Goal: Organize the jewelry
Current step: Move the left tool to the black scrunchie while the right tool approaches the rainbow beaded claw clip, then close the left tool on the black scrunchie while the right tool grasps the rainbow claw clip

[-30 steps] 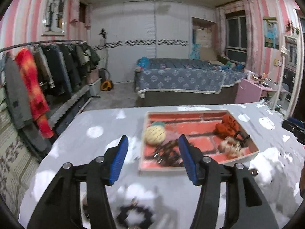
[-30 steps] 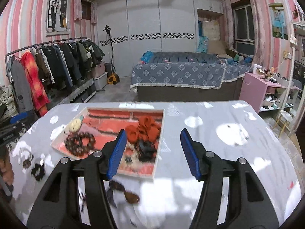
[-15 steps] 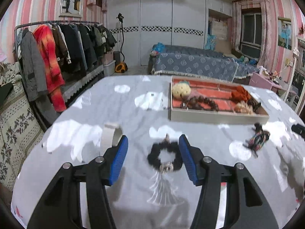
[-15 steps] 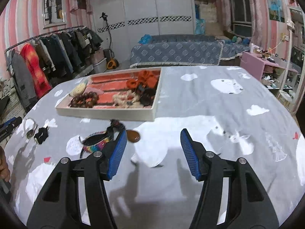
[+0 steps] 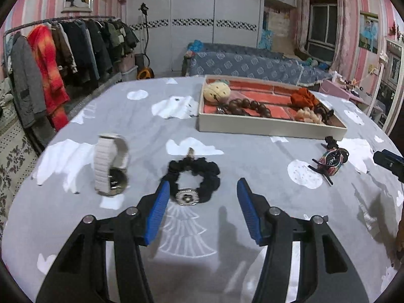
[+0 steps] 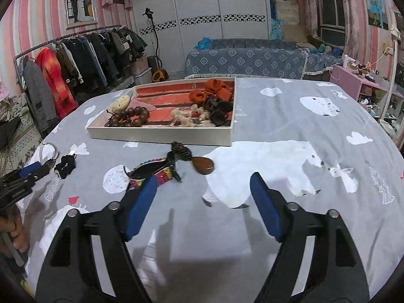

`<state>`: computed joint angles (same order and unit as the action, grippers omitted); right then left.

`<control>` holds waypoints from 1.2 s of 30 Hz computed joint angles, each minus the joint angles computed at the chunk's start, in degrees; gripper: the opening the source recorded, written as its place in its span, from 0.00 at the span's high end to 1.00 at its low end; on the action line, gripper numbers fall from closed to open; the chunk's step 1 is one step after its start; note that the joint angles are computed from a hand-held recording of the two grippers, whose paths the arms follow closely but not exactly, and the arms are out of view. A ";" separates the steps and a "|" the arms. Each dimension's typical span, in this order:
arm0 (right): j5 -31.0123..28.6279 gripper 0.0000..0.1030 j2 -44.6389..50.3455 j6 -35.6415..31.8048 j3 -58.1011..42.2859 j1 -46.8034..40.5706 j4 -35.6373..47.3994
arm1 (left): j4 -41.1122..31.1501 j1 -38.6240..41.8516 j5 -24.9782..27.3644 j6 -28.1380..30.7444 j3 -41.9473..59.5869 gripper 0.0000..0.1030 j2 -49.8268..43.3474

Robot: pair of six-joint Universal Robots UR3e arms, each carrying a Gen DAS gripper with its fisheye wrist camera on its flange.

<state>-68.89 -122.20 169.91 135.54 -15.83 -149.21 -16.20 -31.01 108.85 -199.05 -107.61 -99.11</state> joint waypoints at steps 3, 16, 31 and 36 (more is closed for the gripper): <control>-1.19 0.13 3.34 2.66 -0.89 2.76 -2.06 | -2.13 1.23 -2.64 -0.31 2.41 0.47 -2.05; -11.33 0.04 23.97 12.78 -12.21 16.68 -6.51 | -10.76 4.33 -5.36 0.57 11.33 0.42 -8.31; -17.76 0.04 36.50 11.33 -25.84 22.91 2.17 | -13.75 6.26 -8.75 2.02 16.93 0.27 -12.46; -17.63 0.25 36.49 10.75 -25.10 22.65 0.04 | -16.12 5.96 -7.96 1.86 19.70 0.33 -14.29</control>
